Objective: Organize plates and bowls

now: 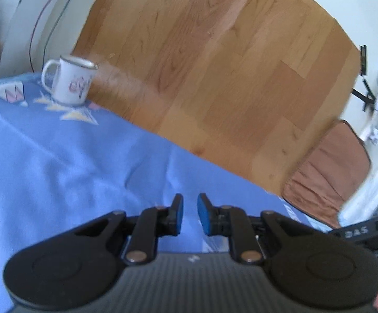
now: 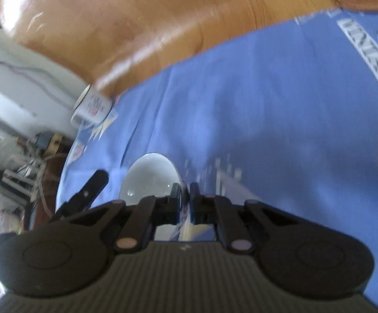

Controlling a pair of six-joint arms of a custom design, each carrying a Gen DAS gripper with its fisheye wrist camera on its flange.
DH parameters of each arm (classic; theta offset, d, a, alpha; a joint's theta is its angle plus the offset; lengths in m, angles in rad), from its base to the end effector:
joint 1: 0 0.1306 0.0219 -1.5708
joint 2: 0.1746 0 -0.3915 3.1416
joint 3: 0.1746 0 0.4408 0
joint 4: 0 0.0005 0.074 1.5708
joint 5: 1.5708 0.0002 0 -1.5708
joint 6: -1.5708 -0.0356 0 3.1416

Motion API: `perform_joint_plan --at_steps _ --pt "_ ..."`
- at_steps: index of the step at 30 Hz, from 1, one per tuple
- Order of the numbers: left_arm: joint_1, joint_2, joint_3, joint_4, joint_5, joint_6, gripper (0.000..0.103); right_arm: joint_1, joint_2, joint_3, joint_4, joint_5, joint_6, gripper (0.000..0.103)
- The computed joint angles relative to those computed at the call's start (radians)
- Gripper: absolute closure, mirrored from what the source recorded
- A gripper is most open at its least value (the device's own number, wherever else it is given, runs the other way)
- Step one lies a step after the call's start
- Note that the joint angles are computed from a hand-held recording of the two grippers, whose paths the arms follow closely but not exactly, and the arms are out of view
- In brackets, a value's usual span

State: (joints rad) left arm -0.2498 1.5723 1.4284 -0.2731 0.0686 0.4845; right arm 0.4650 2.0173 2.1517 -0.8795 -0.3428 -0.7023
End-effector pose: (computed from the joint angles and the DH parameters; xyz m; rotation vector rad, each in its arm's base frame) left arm 0.6066 -0.1578 0.4083 -0.1924 2.0185 -0.5385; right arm 0.6790 0.3535 0.4350 0.1062 2.4701 0.9511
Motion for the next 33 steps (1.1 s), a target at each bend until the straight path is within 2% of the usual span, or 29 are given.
perform_joint_plan --at_steps 5,8,11,15,21,26,29,33 --pt "-0.016 -0.074 -0.035 -0.124 0.046 -0.033 0.089 0.011 -0.057 -0.101 0.03 -0.079 0.002 0.094" --pt "-0.029 -0.092 -0.041 -0.191 0.041 -0.045 0.085 0.02 -0.064 -0.121 0.033 -0.103 0.01 0.093" --pt "-0.041 -0.103 -0.051 -0.227 0.015 -0.052 0.084 0.026 -0.078 -0.153 0.063 -0.101 0.006 0.091" --pt "-0.052 -0.12 -0.066 -0.243 0.001 -0.049 0.084 0.024 -0.111 -0.204 0.12 -0.087 0.012 0.088" --pt "-0.073 -0.128 -0.062 -0.269 -0.053 -0.073 0.082 0.035 -0.198 -0.334 0.251 -0.005 0.101 0.088" --pt "-0.077 -0.12 -0.05 -0.301 -0.047 -0.059 0.076 0.05 -0.214 -0.372 0.305 0.056 0.173 0.088" --pt "-0.082 -0.123 -0.051 -0.307 -0.057 -0.06 0.073 0.052 -0.221 -0.387 0.325 0.059 0.192 0.087" --pt "-0.085 -0.116 -0.041 -0.324 -0.074 -0.061 0.073 0.06 -0.221 -0.393 0.349 0.068 0.207 0.076"
